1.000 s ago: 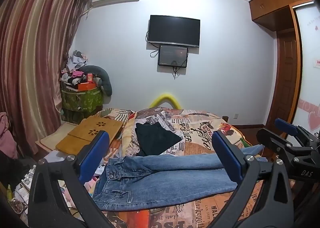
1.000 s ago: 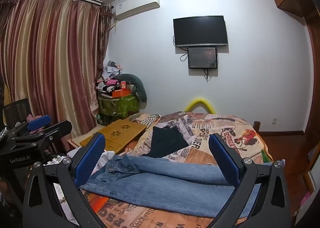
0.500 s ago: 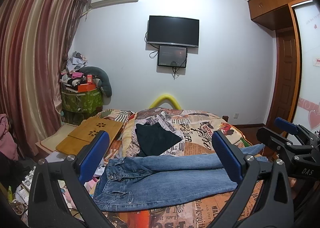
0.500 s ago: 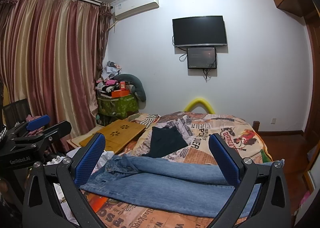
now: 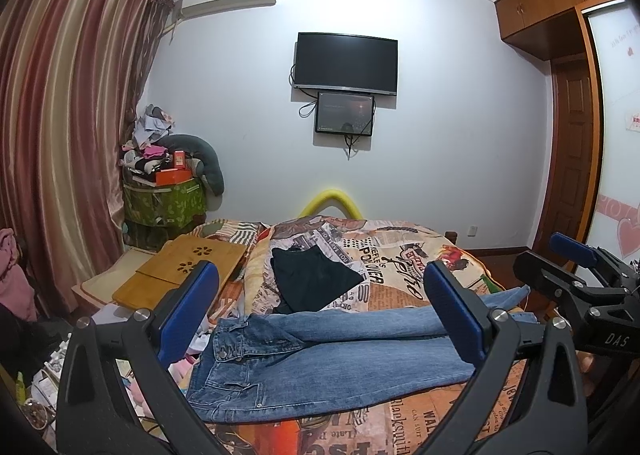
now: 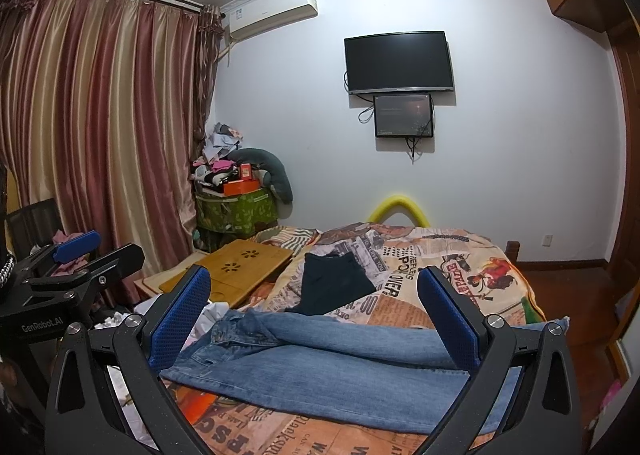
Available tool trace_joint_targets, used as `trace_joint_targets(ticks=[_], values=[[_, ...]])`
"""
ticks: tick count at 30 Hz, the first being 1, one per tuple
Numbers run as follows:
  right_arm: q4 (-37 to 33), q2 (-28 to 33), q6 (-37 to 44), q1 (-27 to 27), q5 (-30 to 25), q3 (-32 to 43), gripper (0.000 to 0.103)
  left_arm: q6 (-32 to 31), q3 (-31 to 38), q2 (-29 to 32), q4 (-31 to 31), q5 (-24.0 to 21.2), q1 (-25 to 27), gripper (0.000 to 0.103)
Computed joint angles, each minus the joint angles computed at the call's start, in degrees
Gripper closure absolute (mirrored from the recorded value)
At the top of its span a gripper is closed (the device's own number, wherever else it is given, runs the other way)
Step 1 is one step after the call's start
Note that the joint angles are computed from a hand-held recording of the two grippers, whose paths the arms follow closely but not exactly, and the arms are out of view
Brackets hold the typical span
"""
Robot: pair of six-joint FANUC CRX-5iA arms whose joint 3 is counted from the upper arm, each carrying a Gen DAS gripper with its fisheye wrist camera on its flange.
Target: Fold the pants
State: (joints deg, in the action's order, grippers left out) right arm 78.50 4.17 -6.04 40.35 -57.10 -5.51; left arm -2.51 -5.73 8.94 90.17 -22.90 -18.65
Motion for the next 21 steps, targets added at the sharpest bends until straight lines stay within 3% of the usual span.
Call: trace_joint_targets(ticks=[21], values=[[-0.2,-0.5,-0.1,0.1,-0.4,-0.4,0.000,1.3,0.4,0.2,-1.0,-0.4,0.5,0.000]])
